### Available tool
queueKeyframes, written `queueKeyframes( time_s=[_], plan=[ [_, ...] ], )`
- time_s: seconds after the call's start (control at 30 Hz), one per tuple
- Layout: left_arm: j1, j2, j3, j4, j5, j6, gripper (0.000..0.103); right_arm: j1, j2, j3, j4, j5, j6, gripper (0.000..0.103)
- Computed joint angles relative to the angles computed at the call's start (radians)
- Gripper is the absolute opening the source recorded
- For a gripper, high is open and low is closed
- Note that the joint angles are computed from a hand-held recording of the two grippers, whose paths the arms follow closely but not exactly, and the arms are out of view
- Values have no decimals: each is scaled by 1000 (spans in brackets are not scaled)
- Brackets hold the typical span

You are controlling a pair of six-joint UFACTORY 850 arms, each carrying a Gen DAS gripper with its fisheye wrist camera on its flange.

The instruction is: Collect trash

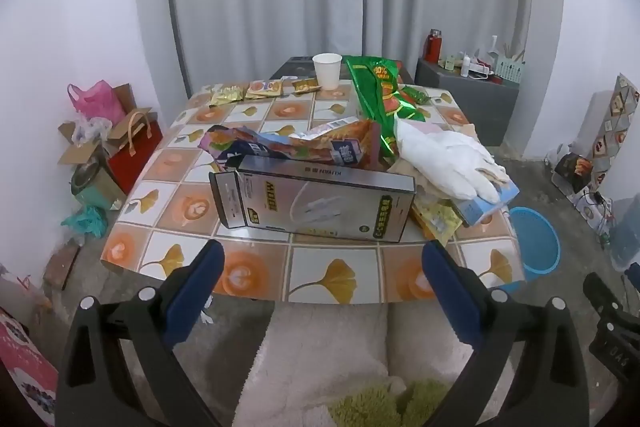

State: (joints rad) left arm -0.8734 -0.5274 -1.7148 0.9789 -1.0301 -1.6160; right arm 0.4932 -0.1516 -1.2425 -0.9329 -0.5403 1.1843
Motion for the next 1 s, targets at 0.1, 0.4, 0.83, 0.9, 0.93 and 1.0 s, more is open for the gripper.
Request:
queueKeyframes(
  time_s=[0.1,0.4,0.83,0.9,0.93,1.0],
  plan=[
    [-1,-3,4,-10,-1,5,97,-3,0,1,8,1,-9,95],
    [5,1,13,-28,4,11,97,-11,-4,-6,12,5,-18,95],
    [16,12,23,-41,-5,8,97,-15,4,14,-8,18,1,95],
    [17,13,25,-41,-7,5,97,-15,3,13,-6,16,-1,95],
    [18,15,27,-41,-8,4,97,-16,3,14,-7,18,-1,95],
    [17,12,23,-42,-13,5,97,-17,3,13,-5,18,-3,95]
  ],
)
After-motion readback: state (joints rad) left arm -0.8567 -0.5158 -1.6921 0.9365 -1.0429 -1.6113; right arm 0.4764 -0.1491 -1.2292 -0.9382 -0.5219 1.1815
